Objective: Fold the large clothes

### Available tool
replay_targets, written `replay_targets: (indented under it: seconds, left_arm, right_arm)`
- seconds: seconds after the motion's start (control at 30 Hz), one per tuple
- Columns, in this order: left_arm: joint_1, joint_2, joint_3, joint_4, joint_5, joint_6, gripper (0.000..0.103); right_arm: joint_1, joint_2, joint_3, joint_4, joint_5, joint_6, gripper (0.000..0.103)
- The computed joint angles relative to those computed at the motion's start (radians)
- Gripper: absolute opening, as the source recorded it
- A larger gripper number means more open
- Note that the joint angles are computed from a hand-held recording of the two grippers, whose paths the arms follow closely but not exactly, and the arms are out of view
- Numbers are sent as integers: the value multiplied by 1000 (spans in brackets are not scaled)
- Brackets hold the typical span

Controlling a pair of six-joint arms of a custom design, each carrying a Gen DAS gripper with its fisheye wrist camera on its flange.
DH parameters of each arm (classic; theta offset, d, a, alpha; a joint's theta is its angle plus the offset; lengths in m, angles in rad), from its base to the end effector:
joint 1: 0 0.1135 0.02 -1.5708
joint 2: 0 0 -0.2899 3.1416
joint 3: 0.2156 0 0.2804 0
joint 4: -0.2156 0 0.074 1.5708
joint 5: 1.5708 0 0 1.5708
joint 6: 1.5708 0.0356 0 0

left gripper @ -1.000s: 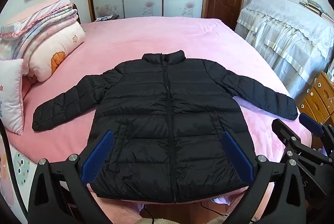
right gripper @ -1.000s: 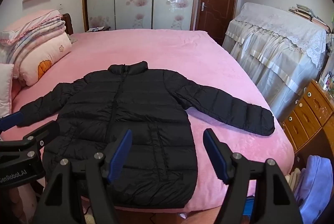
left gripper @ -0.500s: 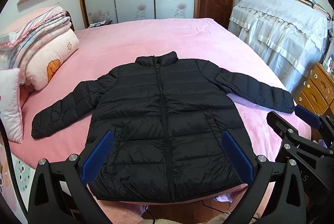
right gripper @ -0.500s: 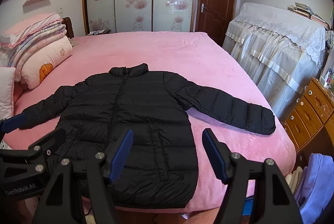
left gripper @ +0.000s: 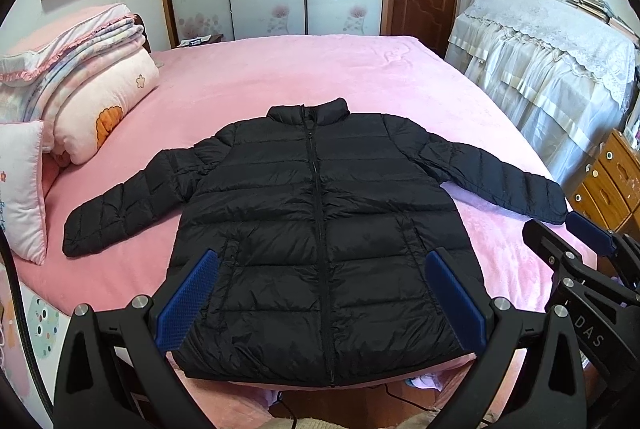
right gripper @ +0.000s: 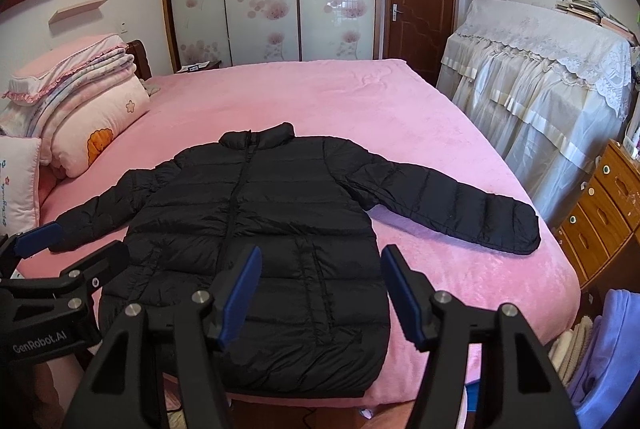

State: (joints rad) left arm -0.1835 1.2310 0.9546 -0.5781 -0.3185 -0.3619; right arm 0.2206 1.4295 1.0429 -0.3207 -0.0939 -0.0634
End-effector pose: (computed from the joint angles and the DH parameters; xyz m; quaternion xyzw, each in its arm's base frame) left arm 0.2715 -0.0390 0.2885 -0.1377 0.9161 0.0498 0.3733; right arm 0.3297 0.0774 0.2817 -0.1478 0.8953 0.0753 0.4134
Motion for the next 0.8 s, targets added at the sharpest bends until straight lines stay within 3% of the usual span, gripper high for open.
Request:
replay_targets:
  seconds: [0.8]
  left_arm:
    - [5,27,24,-11,14,-15,102]
  right_arm:
    - [-21,-9,5,6,35,14,63]
